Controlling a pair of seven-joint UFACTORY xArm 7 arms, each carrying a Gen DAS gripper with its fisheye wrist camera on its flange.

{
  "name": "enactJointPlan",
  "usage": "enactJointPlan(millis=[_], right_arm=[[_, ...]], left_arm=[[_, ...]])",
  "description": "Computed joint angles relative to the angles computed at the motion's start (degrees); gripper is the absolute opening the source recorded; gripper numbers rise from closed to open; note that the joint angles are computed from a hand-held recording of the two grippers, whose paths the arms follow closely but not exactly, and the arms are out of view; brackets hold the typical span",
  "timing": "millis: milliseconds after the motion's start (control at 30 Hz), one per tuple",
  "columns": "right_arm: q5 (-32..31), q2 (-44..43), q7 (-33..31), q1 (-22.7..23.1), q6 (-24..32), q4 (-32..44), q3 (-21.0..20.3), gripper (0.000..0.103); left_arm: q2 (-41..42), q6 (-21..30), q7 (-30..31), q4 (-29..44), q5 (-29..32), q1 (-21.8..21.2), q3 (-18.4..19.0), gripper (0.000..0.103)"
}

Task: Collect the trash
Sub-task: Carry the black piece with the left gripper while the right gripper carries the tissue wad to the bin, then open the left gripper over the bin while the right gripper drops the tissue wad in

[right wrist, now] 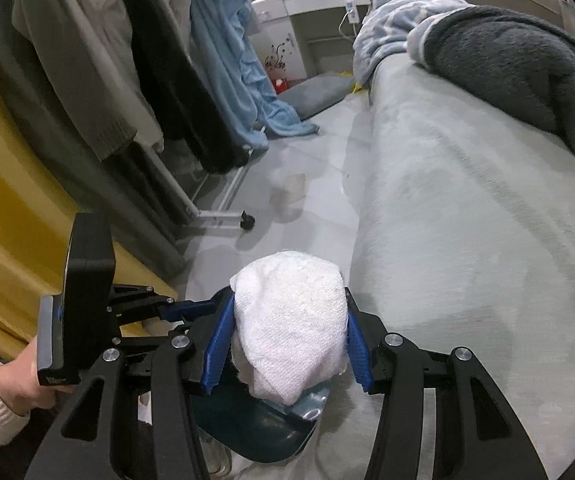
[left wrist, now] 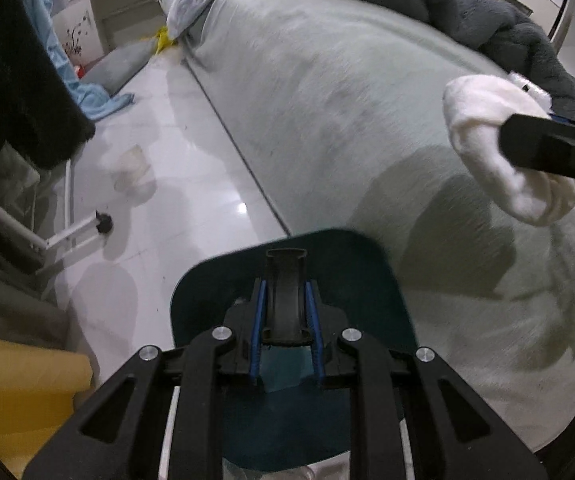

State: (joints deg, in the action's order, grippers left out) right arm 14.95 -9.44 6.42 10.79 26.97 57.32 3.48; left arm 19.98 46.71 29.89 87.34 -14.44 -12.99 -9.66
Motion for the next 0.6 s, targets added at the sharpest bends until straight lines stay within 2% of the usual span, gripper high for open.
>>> enactJointPlan(millis=[433, 600], right_arm=[[-2.70, 6.53, 2.35, 0.73, 4.25, 5.18, 1.79, 0.052], [-3.55, 9.07, 3.24, 0.88, 5.68, 7.15, 2.18, 0.052]], left_arm=[[3.19, 8.62, -3.30, 2.76, 4.42, 0.59, 1.78, 0.023], [3.48, 10.09, -4.32, 3.37, 4.99, 1.14, 2.24, 0.053]])
